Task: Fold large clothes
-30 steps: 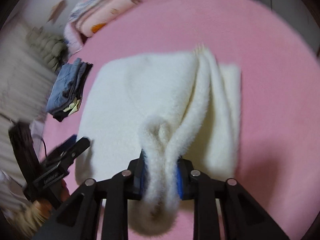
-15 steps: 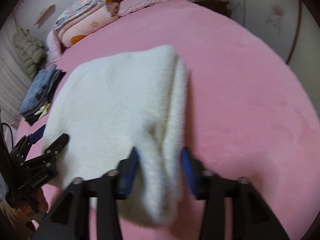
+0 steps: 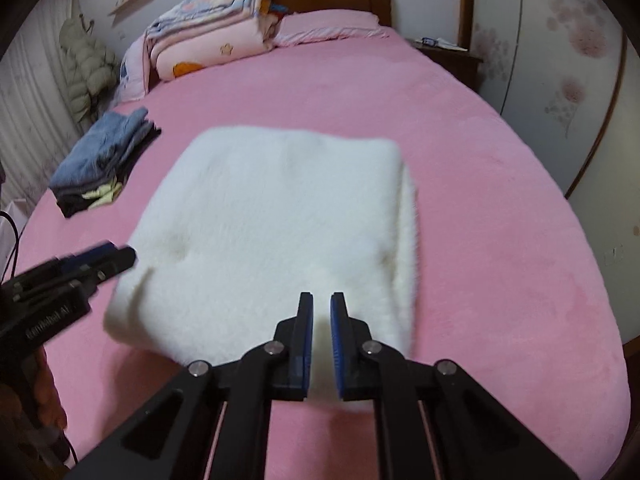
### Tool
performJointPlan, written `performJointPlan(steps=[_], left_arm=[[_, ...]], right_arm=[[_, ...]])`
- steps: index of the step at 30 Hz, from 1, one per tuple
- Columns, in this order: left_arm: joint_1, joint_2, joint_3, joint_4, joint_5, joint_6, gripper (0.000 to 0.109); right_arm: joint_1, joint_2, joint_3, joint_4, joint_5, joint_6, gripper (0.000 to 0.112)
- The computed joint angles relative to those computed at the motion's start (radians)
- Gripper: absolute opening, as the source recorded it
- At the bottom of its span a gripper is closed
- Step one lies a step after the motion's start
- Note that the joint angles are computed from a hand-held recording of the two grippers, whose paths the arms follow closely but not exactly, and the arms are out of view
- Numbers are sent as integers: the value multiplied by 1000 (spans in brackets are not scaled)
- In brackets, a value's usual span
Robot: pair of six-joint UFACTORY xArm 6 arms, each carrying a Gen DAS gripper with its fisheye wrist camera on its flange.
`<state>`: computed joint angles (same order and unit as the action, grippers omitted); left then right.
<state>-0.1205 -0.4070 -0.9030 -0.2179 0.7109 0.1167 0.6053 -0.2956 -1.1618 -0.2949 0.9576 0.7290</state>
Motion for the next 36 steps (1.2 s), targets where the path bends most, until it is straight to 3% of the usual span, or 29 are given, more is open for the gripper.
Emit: performJointPlan(steps=[7,10,14,18,20,22,25,29,32,36], left_arm=[[11,107,-108,-70,-27,49,27],[16,172,-158,-56,-18,40,27],[25,198,-158,-34,-42,62,27],[31,212,-198,-4,10,57,28],[40,224,-245,-27,55,69,33],[50,248,-302,-81,66,104,66],[46,311,-386,-113,21,127,73],[35,500,-603,-96,76,106,73],[36,665,-786,-65,175,37,72],[46,797,-924,30,281,-46,68]], right_arm=[[-50,89,-64,12,-28,-79,7],[-88,129,-86,36,-32,-104,0],[-116,112,-42,79,-70,-148,0],[-117,138,-76,112,-28,-169,0],[-135,152,-121,186,-14,-198,0],[-162,171,-167,281,-29,-248,3],[-194,253,-287,341,-27,-297,3],[-233,446,-508,387,17,-346,3],[-262,584,-654,415,84,-355,3],[-275,668,-732,296,167,-294,0]])
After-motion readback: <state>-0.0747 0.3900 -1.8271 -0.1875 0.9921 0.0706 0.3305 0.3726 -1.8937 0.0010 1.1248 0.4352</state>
